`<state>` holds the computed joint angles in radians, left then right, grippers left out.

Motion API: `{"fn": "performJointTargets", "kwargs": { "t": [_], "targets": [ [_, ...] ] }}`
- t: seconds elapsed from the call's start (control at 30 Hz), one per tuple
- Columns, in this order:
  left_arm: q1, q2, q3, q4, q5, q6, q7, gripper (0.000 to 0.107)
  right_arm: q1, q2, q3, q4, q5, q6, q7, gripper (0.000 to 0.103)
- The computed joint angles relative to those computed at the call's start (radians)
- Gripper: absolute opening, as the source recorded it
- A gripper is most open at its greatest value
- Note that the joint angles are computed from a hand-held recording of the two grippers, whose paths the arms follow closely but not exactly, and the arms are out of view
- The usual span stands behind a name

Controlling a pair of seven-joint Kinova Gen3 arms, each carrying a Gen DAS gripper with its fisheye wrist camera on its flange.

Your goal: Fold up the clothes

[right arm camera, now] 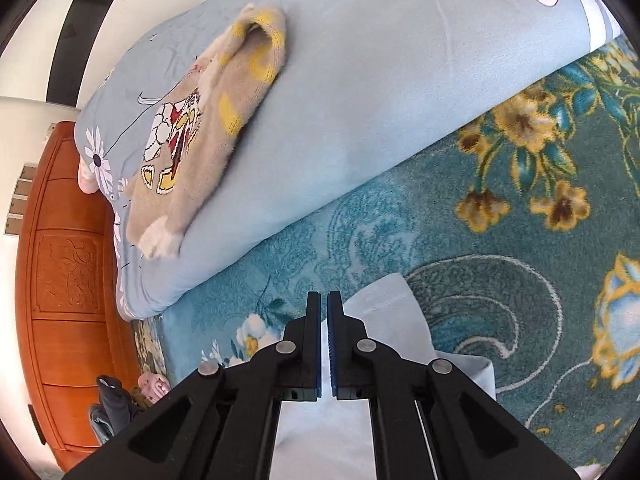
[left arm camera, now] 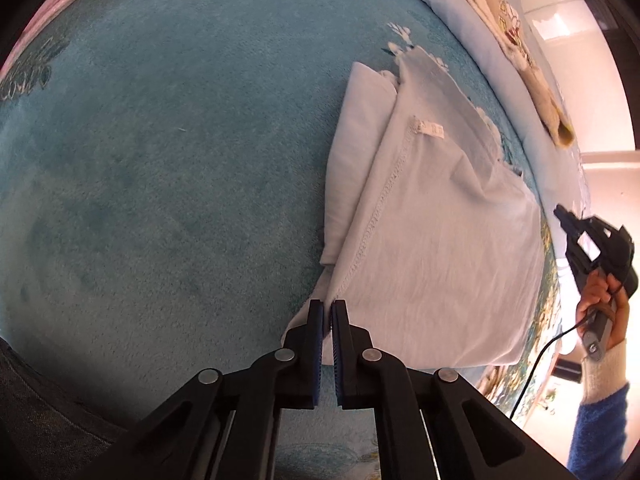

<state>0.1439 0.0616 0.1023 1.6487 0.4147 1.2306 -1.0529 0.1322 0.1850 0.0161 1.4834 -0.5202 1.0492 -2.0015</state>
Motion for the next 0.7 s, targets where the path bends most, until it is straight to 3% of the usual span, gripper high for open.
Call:
{"fn": "performJointTargets", "kwargs": {
  "t": [0.13,0.2,0.3,0.47,0.6,0.7],
  "targets": [
    [-0.025,-0.081,-0.037,0.08,0.082,-0.103,-0.061,0.005,0.03,-0.074,0.019,0.034,0.009,0.054,0.079,0.005],
    [-0.035,-0.093,-0.033,0.09,0.098,-0.125,-0.082,0.005,0.053,-0.126,0.042,0.085,-0.002,0.096,0.122,0.023],
    [-0.036,-0.098,-0.036,0.083,0.129,-0.139,-0.136,0.003,0.082,-0.225,0.095,0.206,-0.032,0.148,0.164,0.039],
    [0.051,0.008,0.049,-0.034,0.115,-0.137,-0.188,0.006,0.096,-0.346,0.164,0.4,-0.081,0.182,0.146,0.048],
    [0.125,0.121,0.107,-0.116,0.11,-0.097,-0.258,0.006,0.086,-0.404,0.197,0.51,-0.146,0.177,0.111,0.048],
    [0.112,0.145,0.102,-0.12,0.163,-0.069,-0.296,0.005,0.08,-0.429,0.191,0.547,-0.148,0.145,0.062,0.048]
  ]
}}
